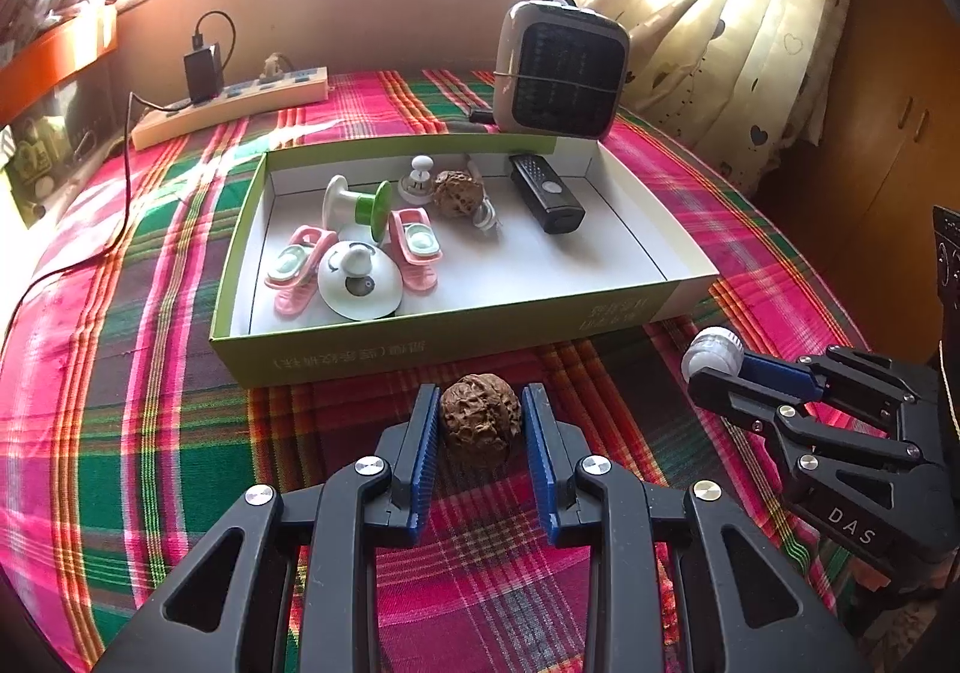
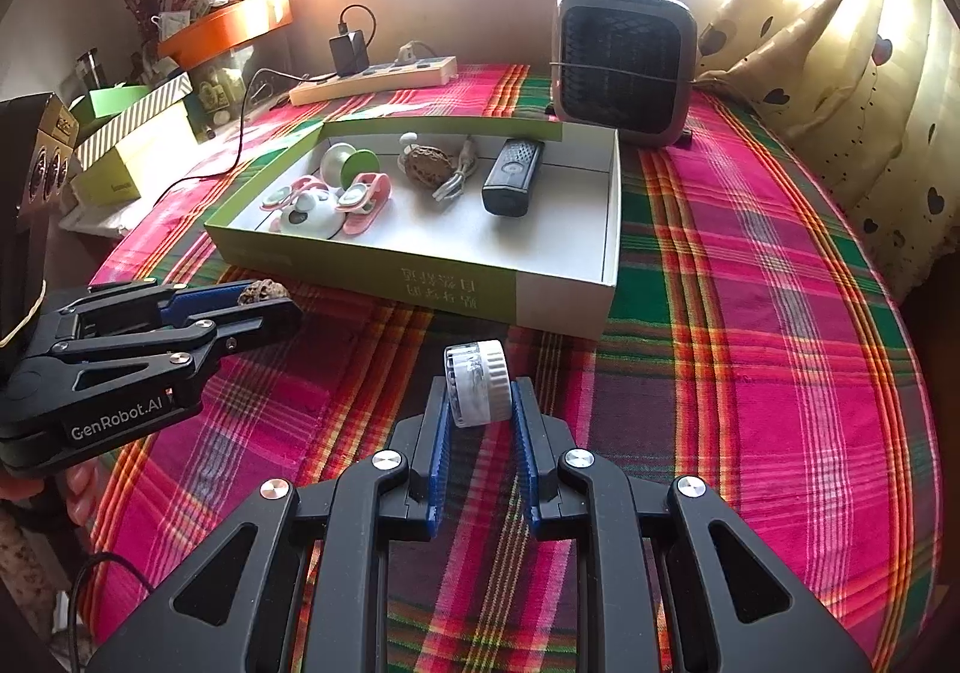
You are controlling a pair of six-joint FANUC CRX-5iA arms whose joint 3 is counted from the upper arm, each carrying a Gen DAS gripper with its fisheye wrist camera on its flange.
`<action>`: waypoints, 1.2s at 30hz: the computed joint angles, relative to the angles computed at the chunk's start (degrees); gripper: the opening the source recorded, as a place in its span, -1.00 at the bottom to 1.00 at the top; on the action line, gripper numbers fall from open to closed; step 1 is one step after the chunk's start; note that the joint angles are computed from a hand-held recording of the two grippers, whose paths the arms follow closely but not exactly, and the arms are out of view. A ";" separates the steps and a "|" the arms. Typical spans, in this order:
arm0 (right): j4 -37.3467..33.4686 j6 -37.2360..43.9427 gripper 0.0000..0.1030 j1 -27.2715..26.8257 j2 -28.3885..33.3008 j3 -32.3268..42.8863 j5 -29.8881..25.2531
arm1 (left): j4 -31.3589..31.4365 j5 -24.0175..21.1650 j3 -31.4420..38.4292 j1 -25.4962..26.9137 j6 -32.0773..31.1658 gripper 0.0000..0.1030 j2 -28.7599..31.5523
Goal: Organize objects
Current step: 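Carry the walnut with the left gripper while the right gripper carries the roller into the box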
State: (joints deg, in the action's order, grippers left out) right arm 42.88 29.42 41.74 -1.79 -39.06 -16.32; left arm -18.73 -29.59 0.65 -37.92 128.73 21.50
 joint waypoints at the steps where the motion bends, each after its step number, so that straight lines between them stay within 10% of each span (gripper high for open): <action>1: 0.17 -0.13 -0.61 -0.06 -0.27 -0.10 0.25 | -0.15 -0.04 0.10 -0.07 -0.02 -0.51 -0.09; 19: 6.13 -2.72 -0.61 -2.36 -0.04 2.08 1.89 | -1.65 0.16 2.69 0.10 -0.60 -0.51 -0.14; 36: -9.67 13.99 -0.61 -3.53 8.53 15.45 -4.52 | 6.06 2.26 6.41 2.71 -9.04 -0.51 4.38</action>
State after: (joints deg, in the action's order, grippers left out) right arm 33.20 43.40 38.20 6.74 -23.61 -20.85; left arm -12.67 -27.33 7.06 -35.21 119.69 25.88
